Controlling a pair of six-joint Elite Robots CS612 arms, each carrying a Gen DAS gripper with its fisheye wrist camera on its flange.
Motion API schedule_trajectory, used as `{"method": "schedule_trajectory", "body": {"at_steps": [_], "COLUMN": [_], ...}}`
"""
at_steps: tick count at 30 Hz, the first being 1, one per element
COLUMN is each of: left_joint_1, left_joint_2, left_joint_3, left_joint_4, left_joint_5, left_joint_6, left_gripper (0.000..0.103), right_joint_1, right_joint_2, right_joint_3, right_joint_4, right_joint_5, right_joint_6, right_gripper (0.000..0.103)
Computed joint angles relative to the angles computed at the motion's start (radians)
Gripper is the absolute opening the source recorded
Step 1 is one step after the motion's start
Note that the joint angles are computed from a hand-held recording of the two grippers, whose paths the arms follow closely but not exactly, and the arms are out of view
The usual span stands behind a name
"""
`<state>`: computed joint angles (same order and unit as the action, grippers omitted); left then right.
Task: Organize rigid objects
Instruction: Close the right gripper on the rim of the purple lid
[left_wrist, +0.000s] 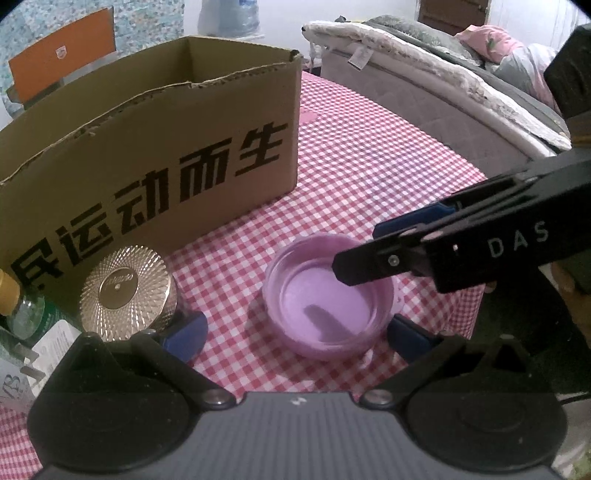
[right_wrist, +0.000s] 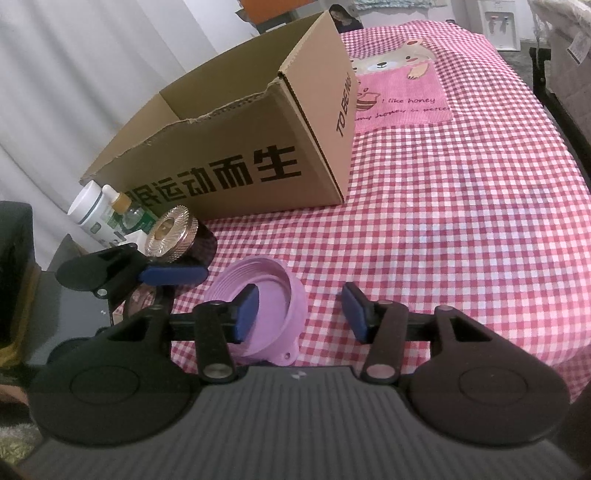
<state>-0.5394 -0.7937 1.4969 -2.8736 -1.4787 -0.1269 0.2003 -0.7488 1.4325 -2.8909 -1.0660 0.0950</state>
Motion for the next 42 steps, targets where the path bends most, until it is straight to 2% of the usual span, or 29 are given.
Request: {"method": "schedule_trajectory", "body": {"at_steps": [7, 16, 34, 42], "left_joint_1": [-0.009, -0.006, -0.006, -0.010], "left_joint_2": [0.001, 0.002, 0.003, 0.002], "left_joint_3": [0.002, 0.010, 0.010, 0.009], "left_joint_4": [-0.004, -0.036, -0.037, -0.025], "left_joint_5": [0.032, 0.025, 0.027, 0.040], "left_joint_6": [-0.009, -0.013, -0.016, 0.012], "left_gripper": [0.103, 0.103, 0.103, 0.103], "right_joint_1": [0.001, 0.002, 0.002, 0.003], "right_joint_2": [-0.003, -0.002, -0.001, -0.001], "right_joint_3": [0.007, 0.009, 0.008, 0.006], "right_joint_4": [-0.012, -0.017, -0.017, -0.014], "right_joint_5": [-0.002, -0.002, -0.001, -0.001], "right_joint_6": [0.014, 0.017, 0.015, 0.009], "right_gripper": [0.051, 0.053, 0.055, 0.056]}}
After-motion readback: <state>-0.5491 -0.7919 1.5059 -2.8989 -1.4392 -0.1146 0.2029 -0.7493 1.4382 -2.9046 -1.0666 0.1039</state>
